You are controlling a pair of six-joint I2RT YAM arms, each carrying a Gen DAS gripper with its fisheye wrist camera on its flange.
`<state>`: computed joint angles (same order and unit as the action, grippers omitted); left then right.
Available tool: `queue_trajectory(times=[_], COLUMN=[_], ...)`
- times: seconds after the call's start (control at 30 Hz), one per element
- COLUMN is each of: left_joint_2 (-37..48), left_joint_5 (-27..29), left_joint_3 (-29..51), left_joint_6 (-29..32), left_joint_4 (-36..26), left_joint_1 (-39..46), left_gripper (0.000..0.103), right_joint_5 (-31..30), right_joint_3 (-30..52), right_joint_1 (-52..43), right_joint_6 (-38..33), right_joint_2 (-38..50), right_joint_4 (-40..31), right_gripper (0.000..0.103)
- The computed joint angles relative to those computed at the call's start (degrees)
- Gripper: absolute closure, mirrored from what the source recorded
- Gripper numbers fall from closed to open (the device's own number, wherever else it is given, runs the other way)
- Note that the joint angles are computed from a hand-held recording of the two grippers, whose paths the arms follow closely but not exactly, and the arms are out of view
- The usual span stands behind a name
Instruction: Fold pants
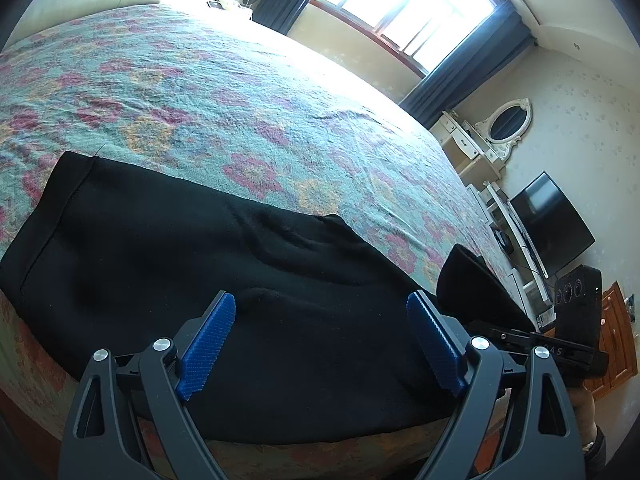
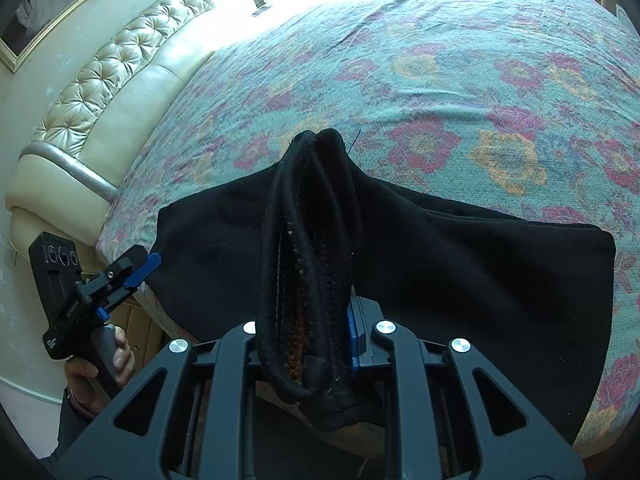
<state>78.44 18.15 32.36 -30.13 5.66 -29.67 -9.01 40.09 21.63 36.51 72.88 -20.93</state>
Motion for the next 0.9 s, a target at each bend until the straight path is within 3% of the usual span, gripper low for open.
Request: queue_trajectory(times=[0.23, 0.47, 0.6, 0.67, 0.73, 0.9], left_joint_2=[0.17, 1.16, 1.78, 2.08, 2.42, 3.42], left_joint_5=[0.74, 1.03, 1.17, 1.22, 1.15, 1.17], left_joint_3=[0.11, 0.06, -0.21, -0.35, -0.40, -0.35], left_joint_6=[0.19, 0.32, 0.12, 0.13, 0.35, 0.93], left_joint_4=[0.22, 0.64, 0.97, 1.17, 1.31, 1.30], left_joint_1=[0.48, 1.05, 1.11, 1.11, 1.10, 1.38], left_gripper=[0.017, 0.016, 0.017, 0.017, 0.016, 0.017], right_joint_5=[5.09, 8.79, 9.48, 10.21, 10.22, 13.10], right_joint_3=[3.37, 5.80, 5.44, 5.76, 5.84, 7.13], right_joint_1=[6.72, 10.14, 10.83, 11.58, 12.43, 15.30], right_joint_6=[2.92, 4.19, 5.71, 5.79, 6.08, 6.43], right_joint_2=[11.53, 17.00, 18.19, 18.73, 19.22, 20.82], right_joint_4=[4.50, 5.38, 6.87, 6.98, 7.90, 7.94], right_gripper=[0.083, 0.080, 0.073, 0.066, 0.052, 0.040])
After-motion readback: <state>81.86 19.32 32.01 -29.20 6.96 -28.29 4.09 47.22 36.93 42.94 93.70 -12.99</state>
